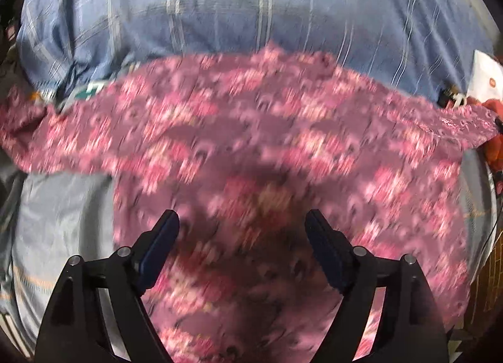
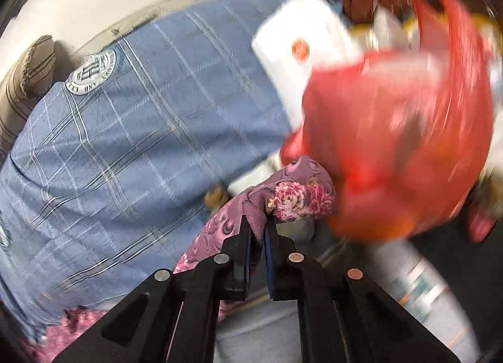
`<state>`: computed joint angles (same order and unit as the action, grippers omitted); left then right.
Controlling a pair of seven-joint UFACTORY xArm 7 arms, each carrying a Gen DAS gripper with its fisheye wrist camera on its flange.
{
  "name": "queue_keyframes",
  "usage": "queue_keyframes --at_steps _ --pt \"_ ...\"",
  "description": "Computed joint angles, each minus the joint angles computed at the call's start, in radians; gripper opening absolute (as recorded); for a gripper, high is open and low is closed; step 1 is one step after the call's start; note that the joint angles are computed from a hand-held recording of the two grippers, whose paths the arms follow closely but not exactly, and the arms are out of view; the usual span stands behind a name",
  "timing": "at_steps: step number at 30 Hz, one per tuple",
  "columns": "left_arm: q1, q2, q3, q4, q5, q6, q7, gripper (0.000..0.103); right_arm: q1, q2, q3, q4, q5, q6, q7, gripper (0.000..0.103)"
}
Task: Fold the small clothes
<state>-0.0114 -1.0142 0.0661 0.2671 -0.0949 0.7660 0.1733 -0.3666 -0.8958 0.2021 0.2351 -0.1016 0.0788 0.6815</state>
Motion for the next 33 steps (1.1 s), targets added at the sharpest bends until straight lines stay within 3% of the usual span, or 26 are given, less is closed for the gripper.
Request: queue_keyframes --at_steps 3,7,12,18,22,26,29,33 --pt "-0.025 0.104 -0.013 0.026 -0.023 -0.060 -0.022 0.083 -0.029 0.058 0.025 0.062 -0.038 0.104 -0.022 0.007" --pt "-0.041 0.215 -0.016 0.038 -0.045 -0.079 -0.041 0.083 -0.021 0.068 0.050 0.070 -0.064 0.136 0.037 0.007" --pt "-0.068 0.190 -0.004 0.029 -0.047 -0.074 -0.014 0.083 0.129 0.062 0.016 0.081 -0.050 0.163 0.044 0.007" --pt "-0.079 0.190 0.068 0.061 -0.115 -0.006 0.046 0.083 0.317 0.149 0.081 0.139 -0.009 0.119 0.105 0.007" --pt "-0.053 0.163 0.092 0.073 -0.141 0.037 0.095 0.083 0.383 0.281 0.182 0.235 -0.017 0.076 0.176 0.007" --pt "-0.020 0.148 0.116 0.090 -0.151 0.063 0.144 0.083 0.368 0.429 0.332 0.358 -0.089 0.052 0.275 0.007" --pt "0.009 0.144 0.143 0.103 -0.157 0.086 0.186 0.083 0.306 0.525 0.473 0.453 -0.178 0.060 0.376 0.007" --pt "0.054 0.146 0.179 0.120 -0.163 0.110 0.244 0.083 0.155 0.663 0.711 0.594 -0.371 0.086 0.549 0.008"
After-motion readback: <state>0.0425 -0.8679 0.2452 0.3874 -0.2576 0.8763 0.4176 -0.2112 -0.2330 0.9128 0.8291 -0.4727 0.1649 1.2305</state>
